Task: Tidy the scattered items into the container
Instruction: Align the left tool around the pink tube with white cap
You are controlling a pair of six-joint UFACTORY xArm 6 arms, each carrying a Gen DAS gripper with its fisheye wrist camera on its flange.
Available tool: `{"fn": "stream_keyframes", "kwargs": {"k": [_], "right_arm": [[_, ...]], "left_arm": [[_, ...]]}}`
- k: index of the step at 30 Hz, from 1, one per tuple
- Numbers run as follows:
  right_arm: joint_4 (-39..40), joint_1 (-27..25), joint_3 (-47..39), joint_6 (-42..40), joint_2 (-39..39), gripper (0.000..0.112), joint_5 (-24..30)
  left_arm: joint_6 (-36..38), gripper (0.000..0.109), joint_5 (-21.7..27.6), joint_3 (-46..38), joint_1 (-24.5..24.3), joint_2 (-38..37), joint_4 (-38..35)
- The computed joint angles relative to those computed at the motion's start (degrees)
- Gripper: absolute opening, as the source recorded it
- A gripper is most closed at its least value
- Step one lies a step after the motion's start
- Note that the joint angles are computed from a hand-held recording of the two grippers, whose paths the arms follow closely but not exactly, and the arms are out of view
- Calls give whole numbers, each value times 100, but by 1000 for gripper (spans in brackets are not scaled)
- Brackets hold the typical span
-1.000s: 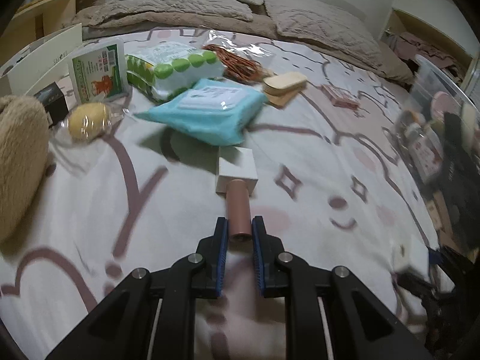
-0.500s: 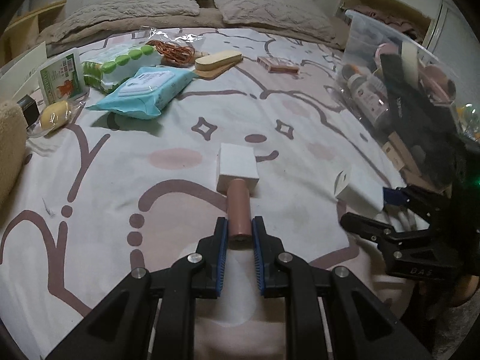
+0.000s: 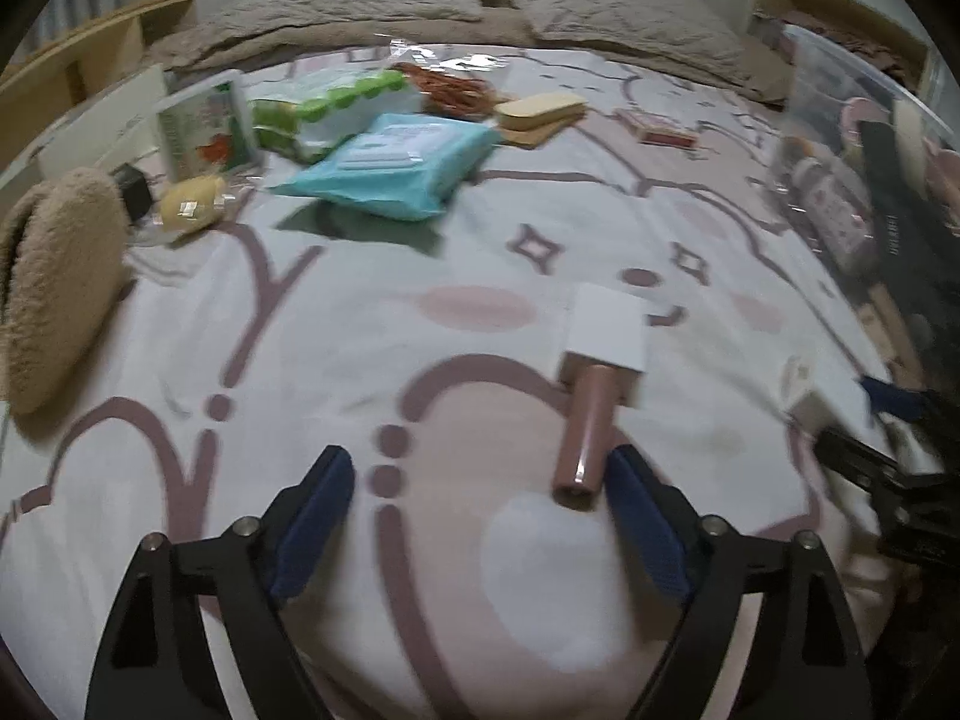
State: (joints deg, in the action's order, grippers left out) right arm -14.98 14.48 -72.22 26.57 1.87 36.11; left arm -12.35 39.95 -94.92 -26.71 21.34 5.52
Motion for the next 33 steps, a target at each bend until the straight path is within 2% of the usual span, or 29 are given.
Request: {"fn": "stream_keyframes", "kwargs": {"k": [4, 8, 10, 13, 14, 22, 28, 31, 33], "right_arm": [[29, -43, -15, 0, -2, 95, 62], [-200, -69, -75, 162, 22, 95, 179], [-368, -75, -108, 255, 35, 95, 247], [-767, -65, -206, 465, 81, 96, 416], [-900, -59, -245, 530, 102, 100, 479], [-1709, -16, -552, 667, 322, 102, 787], [-2696, 107, -899, 806, 615, 102, 1199], [-3188, 211, -945, 871, 663, 103, 1360], [-3205, 215, -920, 858, 640, 103, 1337]], "left_arm": [[-401, 95, 39, -73, 56, 59, 449], [-334, 96, 131, -223, 124, 178, 243], [-416, 96, 47, -215, 152, 197, 329], [-796, 97, 47, -301, 168, 280, 866], [-884, 101, 83, -354, 178, 321, 975], [-1343, 103, 195, -834, 335, 692, 1288], [-1225, 103, 65, -737, 351, 629, 1186], [-840, 103, -240, -377, 302, 380, 884], [-440, 103, -488, -159, 242, 233, 507]]}}
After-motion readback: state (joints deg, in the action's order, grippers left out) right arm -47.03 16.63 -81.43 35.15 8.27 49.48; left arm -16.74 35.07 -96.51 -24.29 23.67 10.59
